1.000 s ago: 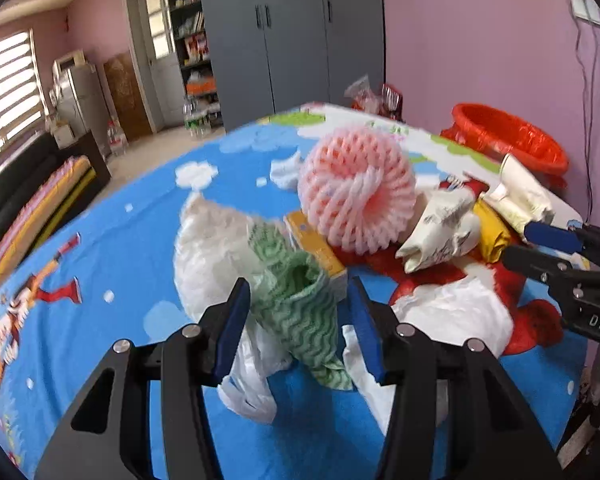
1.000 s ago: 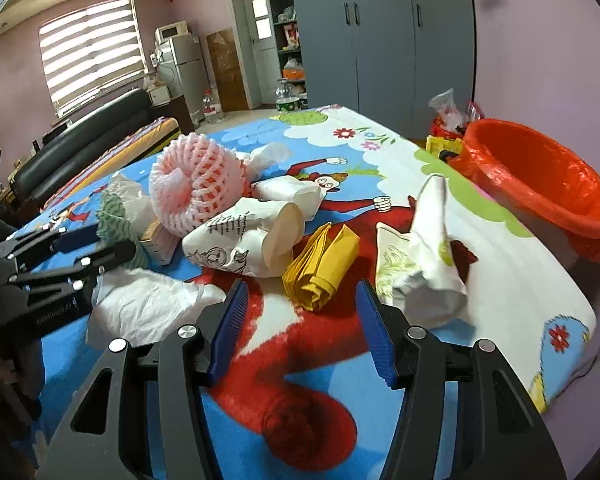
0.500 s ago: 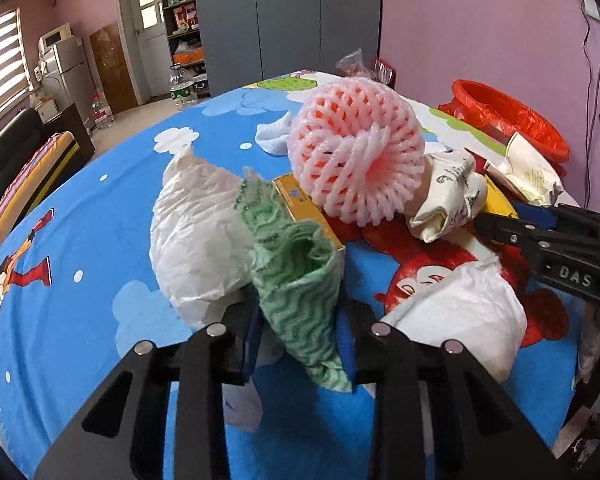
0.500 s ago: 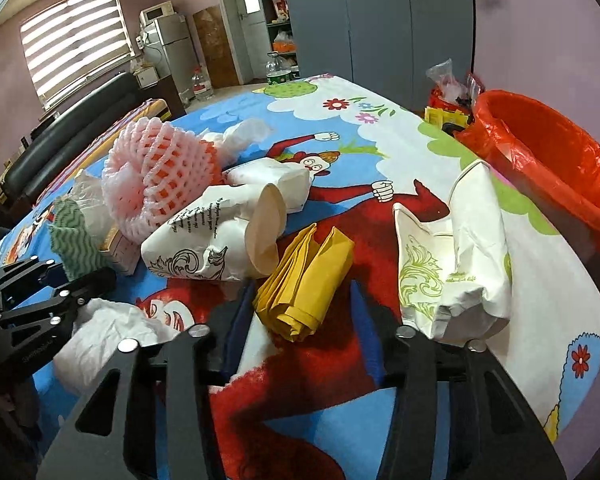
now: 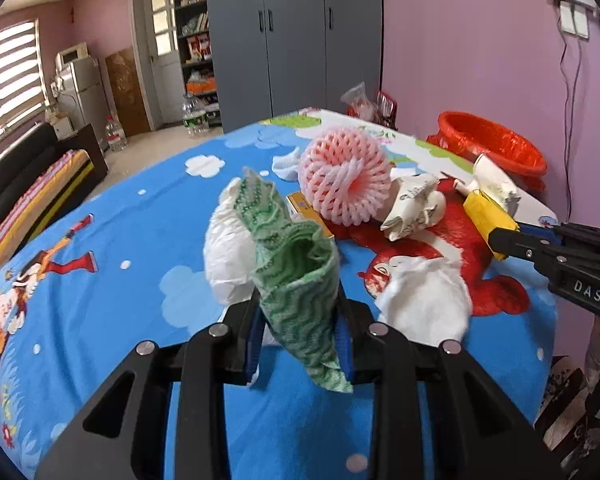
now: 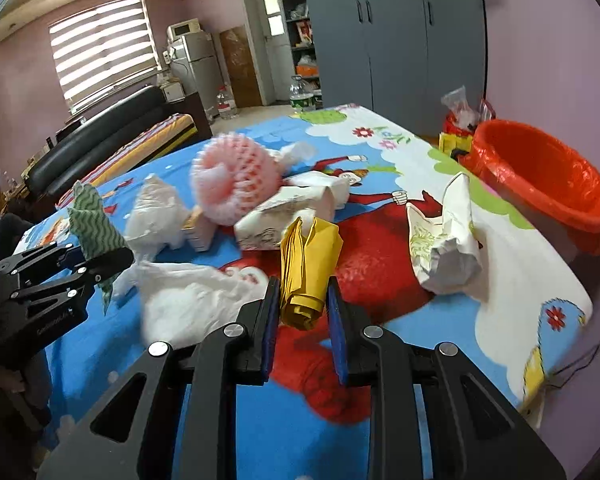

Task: Collect trash
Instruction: 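Grasp the green cloth with the left gripper while the right grasps a yellow napkin, then carry the green cloth and yellow napkin over the red bin with both grippers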

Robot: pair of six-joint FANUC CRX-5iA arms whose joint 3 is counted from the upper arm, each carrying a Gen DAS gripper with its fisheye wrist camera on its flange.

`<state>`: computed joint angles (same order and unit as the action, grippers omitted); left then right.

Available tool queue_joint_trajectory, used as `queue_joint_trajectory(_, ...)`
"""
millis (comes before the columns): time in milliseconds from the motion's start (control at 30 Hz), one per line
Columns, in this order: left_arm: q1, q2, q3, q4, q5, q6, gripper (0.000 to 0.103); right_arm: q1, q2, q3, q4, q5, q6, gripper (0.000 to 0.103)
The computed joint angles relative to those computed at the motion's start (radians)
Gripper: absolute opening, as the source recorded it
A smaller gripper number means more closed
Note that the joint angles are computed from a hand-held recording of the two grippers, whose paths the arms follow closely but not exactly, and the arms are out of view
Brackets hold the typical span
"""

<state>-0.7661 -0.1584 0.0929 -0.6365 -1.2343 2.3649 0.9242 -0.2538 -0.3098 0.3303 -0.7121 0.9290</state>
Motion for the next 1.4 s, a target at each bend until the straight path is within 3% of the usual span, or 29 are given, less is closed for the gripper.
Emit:
queue_joint_trajectory(367, -0.167, -0.037, 0.051, -0.162, -0.104, 0.07, 0.03, 0.113, -0.13, -0.098, 0.181, 0.015, -0.147, 0.024)
queue_joint_trajectory(667, -0.239, -0.018, 0.094, -0.207, -0.139, 0.094, 0.03, 0.141, -0.204, -0.15, 0.274, 0.016, -0.231, 0.024)
queue_joint_trajectory(933, -0.262, 0.048, 0.16, -0.202, -0.1, 0.038, 0.03, 0.108, -0.244, -0.188, 0.321, 0.052, -0.288, 0.024)
queue_joint_trajectory(1400, -0.154, 0.205, 0.299, -0.045, 0.065, -0.117, 0.03, -0.045, -0.276, -0.214, 0.296, 0.089, -0.289, 0.024)
